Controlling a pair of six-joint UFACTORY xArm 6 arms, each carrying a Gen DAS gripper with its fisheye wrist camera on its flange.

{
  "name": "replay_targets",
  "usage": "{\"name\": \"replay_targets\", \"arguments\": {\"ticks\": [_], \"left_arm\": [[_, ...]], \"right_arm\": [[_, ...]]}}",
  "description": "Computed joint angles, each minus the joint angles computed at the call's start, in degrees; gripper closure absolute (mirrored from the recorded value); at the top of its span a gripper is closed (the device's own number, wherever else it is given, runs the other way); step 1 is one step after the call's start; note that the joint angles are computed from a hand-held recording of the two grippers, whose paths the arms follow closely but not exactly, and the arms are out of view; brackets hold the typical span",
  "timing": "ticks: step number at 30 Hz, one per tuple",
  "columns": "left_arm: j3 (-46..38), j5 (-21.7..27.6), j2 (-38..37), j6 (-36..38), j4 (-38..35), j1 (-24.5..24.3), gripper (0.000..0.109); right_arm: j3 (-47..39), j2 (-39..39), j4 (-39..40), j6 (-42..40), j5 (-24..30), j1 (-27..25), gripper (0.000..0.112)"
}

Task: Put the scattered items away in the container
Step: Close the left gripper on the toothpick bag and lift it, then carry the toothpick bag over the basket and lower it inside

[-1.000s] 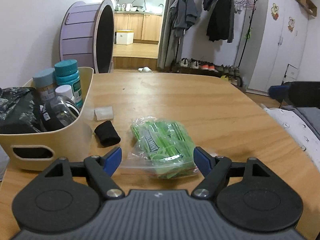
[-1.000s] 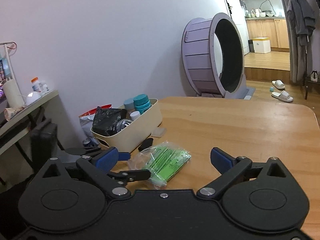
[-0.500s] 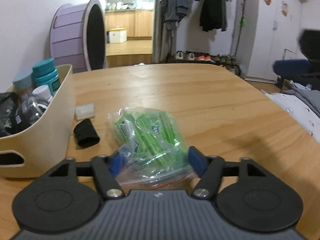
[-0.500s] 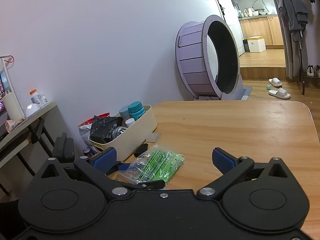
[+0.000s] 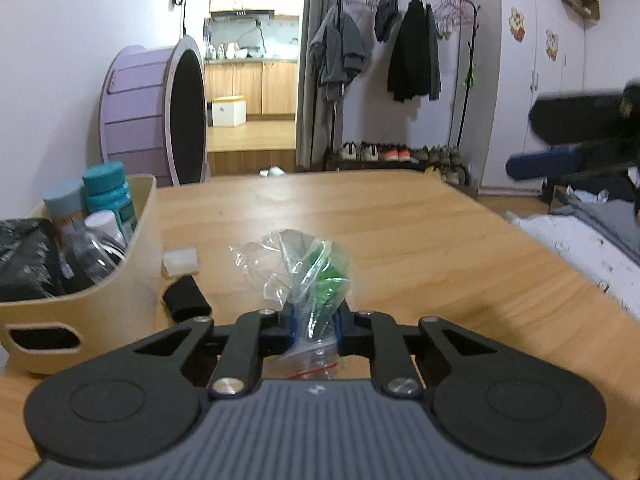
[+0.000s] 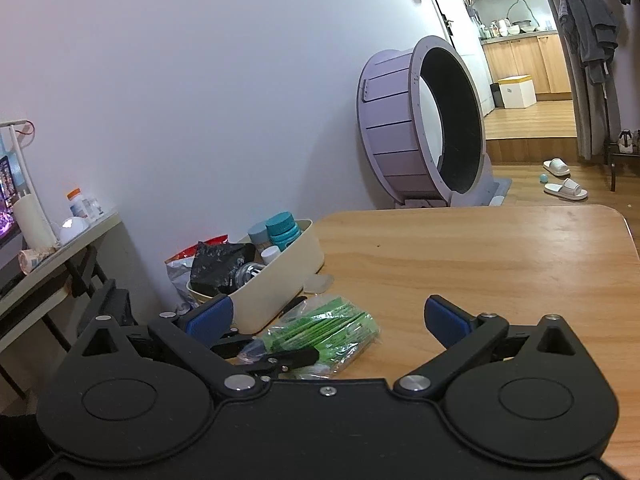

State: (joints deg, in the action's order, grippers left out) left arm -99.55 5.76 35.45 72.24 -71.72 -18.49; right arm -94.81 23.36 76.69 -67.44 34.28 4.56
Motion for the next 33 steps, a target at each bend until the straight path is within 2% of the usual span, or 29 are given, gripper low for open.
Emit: {"name": "replay_targets", "arguments": {"ticks": [10,14,19,22,28,31,33], "left_arm": [[-1.6,-0.7,-3.7,16.7,-18.7,2.2,0.094],[-3.5,-3.0,-3.5,17.6,-20.1,3.6,0.094],[-5.8,-6.4,-0.8,5.5,-7.6,5.2,0.094],[-5.8,-7.3,0.8,-6.1,3.6,6.4,0.094],[-8.5,-7.8,4.7,-20.8,18.3,8.4,0.094],[-9.6,-7.1,7.1,-34.2,30.8,10.2,0.092],[-9.6,-7.4,7.5,-36.6,32.3,10.6,0.092]], "right_arm": [[-0.8,0.9,0.3,0.3,0.0,0.7,0.01],[-1.5,1.5,0.1,0.7,0.1,1.1,0.01],[-2.3,2.3,-0.9,1.7,0.0,1.7,0.01],[-2.9,2.9,-1.6,2.5,0.1,2.0,0.01],[-2.6,2.9,-2.5,2.9,0.0,2.9,0.01],[-2.5,3.0,-3.1,3.3,-0.1,3.3,0.01],[-2.3,3.0,-3.6,3.5,-0.1,3.5,0.01]]}}
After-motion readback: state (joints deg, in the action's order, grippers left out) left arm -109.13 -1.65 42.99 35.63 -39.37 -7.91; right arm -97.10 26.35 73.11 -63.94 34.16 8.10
